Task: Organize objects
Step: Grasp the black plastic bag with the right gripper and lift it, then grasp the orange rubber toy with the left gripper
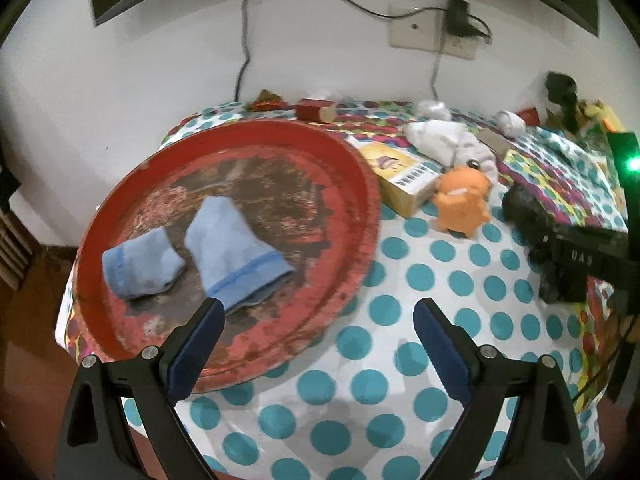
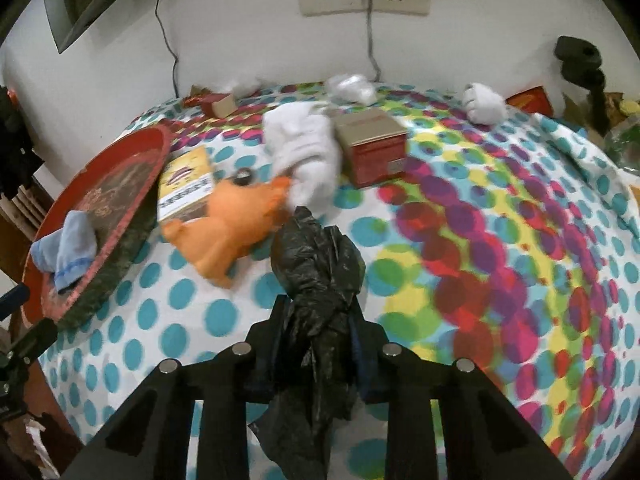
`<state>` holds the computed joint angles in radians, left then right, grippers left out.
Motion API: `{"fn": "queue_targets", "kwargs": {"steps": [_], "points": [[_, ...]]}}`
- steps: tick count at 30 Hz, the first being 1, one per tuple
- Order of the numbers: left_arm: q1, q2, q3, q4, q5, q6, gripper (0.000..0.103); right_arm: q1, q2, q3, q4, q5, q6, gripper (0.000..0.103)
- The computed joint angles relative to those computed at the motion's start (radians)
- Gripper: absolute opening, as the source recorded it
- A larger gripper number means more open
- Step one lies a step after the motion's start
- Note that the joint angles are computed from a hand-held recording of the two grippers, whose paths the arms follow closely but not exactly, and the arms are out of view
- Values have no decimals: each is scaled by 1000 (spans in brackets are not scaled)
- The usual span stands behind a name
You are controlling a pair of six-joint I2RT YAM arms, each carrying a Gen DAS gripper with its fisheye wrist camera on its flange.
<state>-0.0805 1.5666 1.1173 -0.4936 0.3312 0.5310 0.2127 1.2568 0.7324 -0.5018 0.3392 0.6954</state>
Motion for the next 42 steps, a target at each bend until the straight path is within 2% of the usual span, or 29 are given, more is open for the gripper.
{"fn": "queue_targets", "kwargs": {"steps": [9, 16, 23, 29, 32, 34, 35, 39, 42], "points": [[-137, -23, 0, -32, -10, -22, 94, -217, -208, -158, 2, -20, -160, 25], [-266, 79, 87, -65, -32, -89, 94, -365, -282, -213, 27, -71, -280, 25], [-345, 247, 250, -108, -76, -153, 94, -401, -297, -224, 44, -118, -293, 27], [-375, 393, 424, -186, -108, -220, 84, -424, -317, -234, 49, -150, -295, 27], [-387, 443, 491, -222, -117, -237, 75, -424, -317, -235, 50, -152, -295, 27], [-393, 465, 518, -244, -111, -237, 60, -424, -316, -235, 49, -150, -296, 27], [-399, 470, 522, -250, -111, -235, 55, -425, -318, -236, 50, -152, -297, 27], [-424, 426, 450, -190, -167, -221, 48, -423, -317, -236, 50, -148, -296, 27], [-416, 407, 429, -192, -156, -220, 48, -425, -318, -238, 50, -149, -298, 27]]}}
